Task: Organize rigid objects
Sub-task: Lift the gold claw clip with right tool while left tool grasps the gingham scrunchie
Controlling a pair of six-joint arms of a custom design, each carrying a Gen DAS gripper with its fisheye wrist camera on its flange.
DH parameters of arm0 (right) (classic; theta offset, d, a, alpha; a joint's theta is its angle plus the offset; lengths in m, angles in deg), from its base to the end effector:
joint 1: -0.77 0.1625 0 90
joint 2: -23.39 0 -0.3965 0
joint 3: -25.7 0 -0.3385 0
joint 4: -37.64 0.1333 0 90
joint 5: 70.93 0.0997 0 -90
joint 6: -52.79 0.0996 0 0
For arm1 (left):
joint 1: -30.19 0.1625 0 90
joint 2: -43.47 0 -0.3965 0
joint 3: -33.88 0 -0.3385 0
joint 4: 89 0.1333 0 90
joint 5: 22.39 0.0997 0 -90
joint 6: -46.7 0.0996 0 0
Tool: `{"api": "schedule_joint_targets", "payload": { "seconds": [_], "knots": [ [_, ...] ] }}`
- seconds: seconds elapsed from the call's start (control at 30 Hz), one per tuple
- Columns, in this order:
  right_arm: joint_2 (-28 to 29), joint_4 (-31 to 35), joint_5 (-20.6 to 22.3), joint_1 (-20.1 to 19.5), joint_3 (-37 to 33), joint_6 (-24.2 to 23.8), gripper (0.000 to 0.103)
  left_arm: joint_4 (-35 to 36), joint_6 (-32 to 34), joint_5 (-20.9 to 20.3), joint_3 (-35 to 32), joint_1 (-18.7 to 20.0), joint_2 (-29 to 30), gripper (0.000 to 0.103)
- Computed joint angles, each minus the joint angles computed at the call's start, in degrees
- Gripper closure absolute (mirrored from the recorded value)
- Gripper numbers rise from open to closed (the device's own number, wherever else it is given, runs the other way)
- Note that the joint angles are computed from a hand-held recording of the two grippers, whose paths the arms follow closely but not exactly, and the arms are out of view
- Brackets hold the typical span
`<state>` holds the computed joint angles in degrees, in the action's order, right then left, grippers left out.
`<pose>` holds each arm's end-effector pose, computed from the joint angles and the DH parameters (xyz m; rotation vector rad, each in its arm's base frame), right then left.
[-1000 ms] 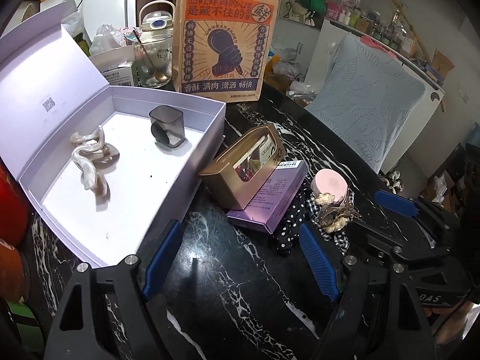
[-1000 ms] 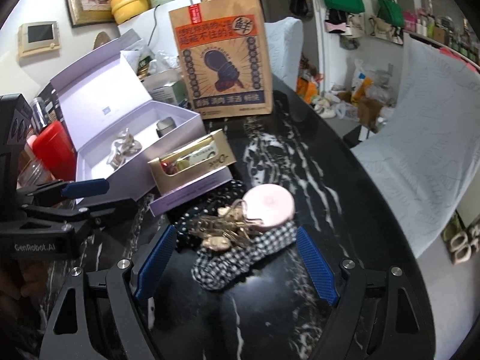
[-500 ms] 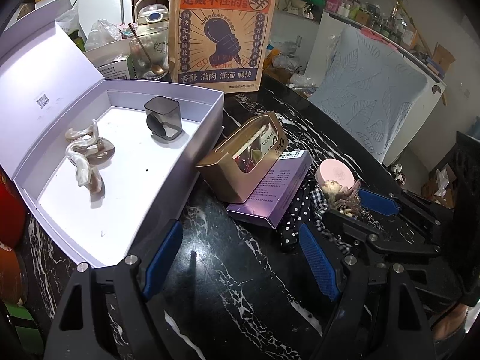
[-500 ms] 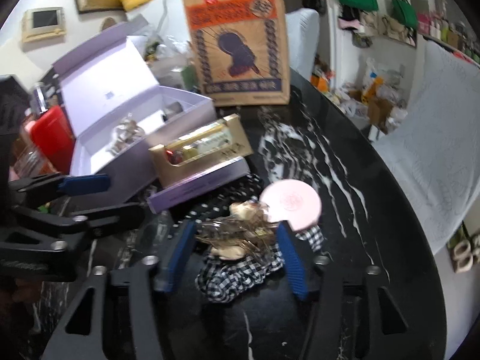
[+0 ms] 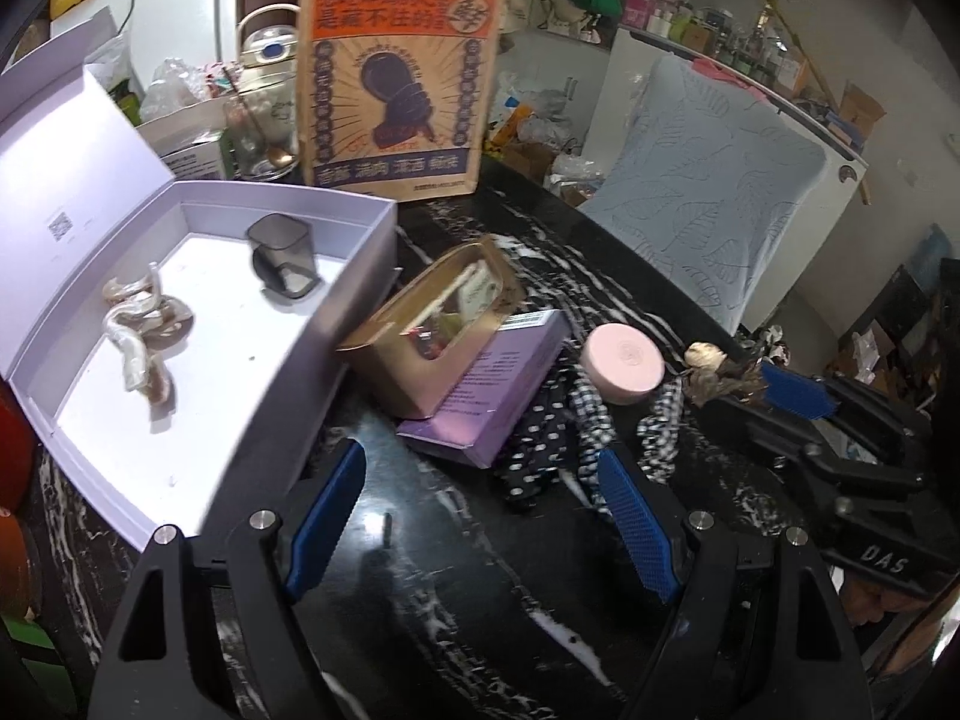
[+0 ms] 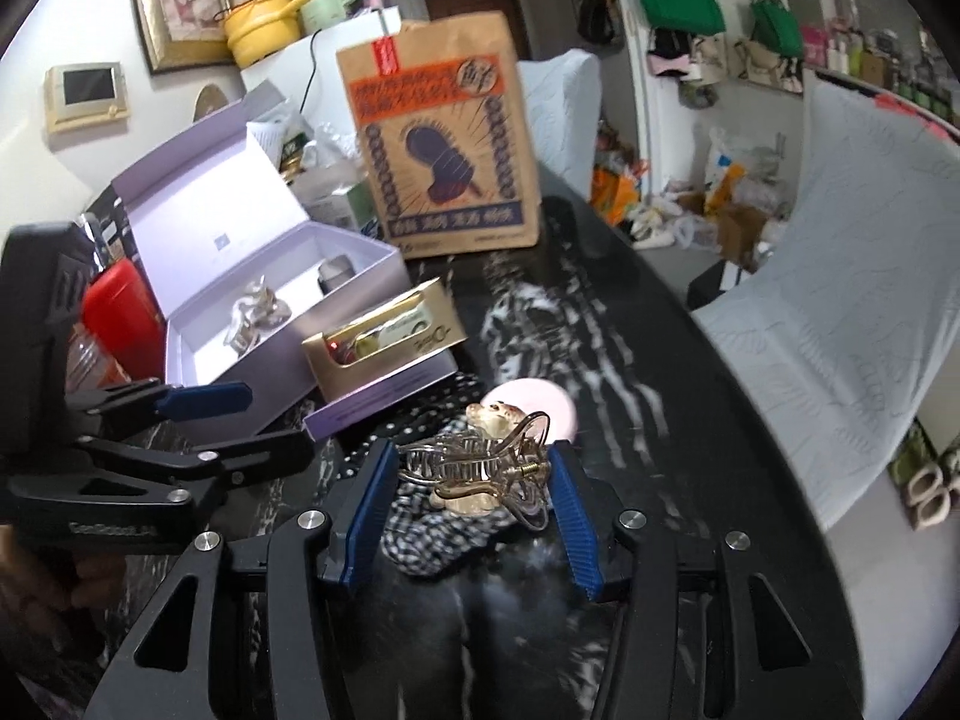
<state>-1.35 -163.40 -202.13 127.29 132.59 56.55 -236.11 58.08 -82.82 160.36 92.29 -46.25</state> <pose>0.3697 -0.3855 -0.0243 0.4693 -2.4486 0.9213 -0.0244 -0.4360 0.3099 0.7656 2.5155 -0.5661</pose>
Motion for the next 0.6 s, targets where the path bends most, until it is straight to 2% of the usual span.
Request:
{"api": "schedule_joint_targets", "payload": {
  "seconds": [0.13,0.4,0.6],
  "knots": [
    [-1.5,-0.2,-2.9,0.6,2.7,2.1,0.052,-1.6,1.1,-1.8,1.4,-1.1,0.1,0.023],
    [-3.7,0.1,-4.0,-0.8,8.4,7.5,0.052,-4.0,3.1,-4.3,4.8,-4.3,0.6,0.023],
    [-4.1,-1.9,-3.6,-1.6,10.9,8.5,0.052,-6.3,4.7,-2.3,7.3,-6.4,2.4,0.023]
  ]
}}
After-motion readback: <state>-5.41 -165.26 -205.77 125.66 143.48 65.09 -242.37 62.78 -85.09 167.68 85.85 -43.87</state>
